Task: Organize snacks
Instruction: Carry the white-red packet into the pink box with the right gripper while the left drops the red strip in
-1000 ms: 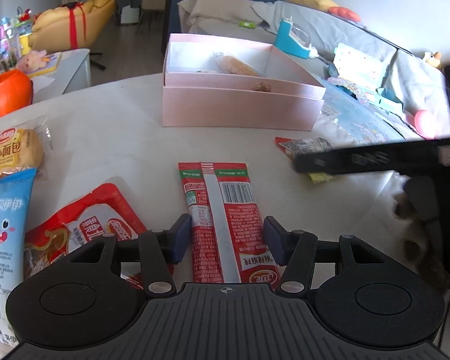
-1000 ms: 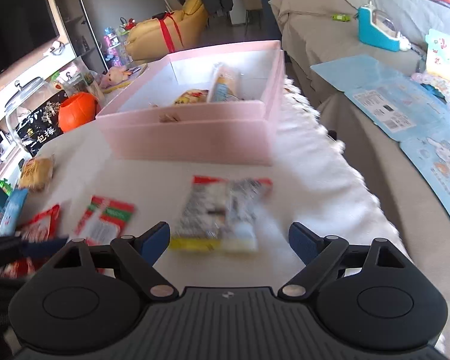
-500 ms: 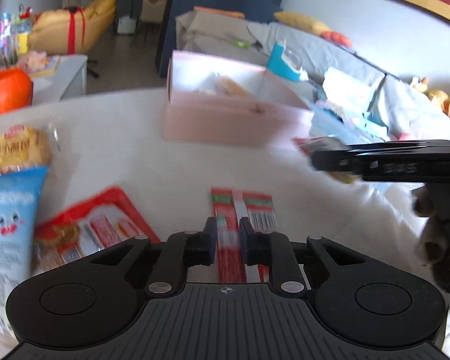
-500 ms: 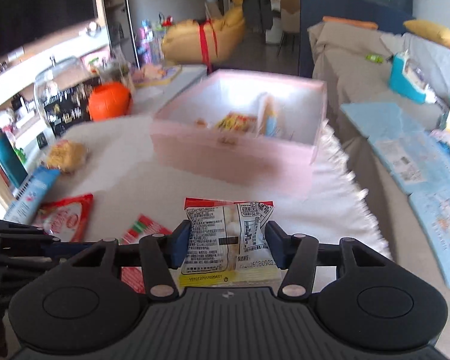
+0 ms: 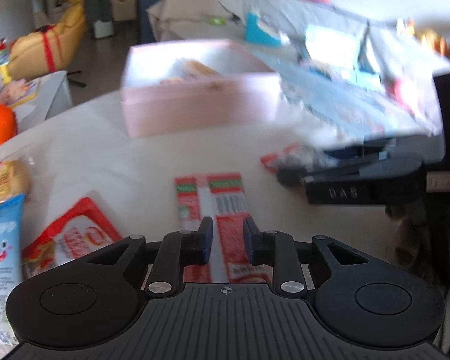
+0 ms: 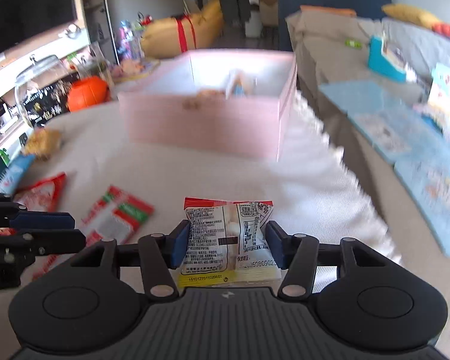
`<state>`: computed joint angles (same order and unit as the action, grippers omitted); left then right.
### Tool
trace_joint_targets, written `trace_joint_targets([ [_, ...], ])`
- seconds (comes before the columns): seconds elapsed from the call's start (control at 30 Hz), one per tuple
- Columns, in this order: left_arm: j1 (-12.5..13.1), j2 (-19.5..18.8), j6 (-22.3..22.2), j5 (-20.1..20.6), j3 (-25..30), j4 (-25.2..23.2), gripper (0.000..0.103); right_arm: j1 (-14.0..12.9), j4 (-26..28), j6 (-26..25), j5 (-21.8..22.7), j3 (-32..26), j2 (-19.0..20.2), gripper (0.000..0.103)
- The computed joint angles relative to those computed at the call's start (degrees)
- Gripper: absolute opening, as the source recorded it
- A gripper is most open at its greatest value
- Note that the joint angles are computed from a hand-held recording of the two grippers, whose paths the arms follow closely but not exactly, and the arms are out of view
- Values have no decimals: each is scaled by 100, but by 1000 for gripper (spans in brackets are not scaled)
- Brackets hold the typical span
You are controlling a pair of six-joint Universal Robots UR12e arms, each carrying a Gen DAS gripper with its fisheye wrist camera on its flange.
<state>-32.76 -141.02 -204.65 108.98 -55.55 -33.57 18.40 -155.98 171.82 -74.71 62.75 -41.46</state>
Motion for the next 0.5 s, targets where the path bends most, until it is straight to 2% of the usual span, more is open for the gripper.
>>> trace_joint_targets([
  [0.03,-34,-64,150,115,98,-17,30,10,-197,2,-50,77,-9,64],
  [0.1,-59,-155,258,130,285,-194,40,46,-297,-84,-247,126,-19,72],
  [0.17,-64,-209,353,56,396,-282,54,72,-429,-128,-466,166,-5,76],
  [0.23,-66,-230,462,24,414,-276,60,40,-464,-27,-387,192,-10,77],
  [0.37,-35,-196,406,28,329,-183,60,26,-482,120,-384,185,3,78],
  [0.43,-49,-206,334,307,370,-340,59,41,-494,94,-439,186,5,78],
  [0.5,-41,-201,208,519,372,-536,64,58,-507,69,-497,195,3,79],
])
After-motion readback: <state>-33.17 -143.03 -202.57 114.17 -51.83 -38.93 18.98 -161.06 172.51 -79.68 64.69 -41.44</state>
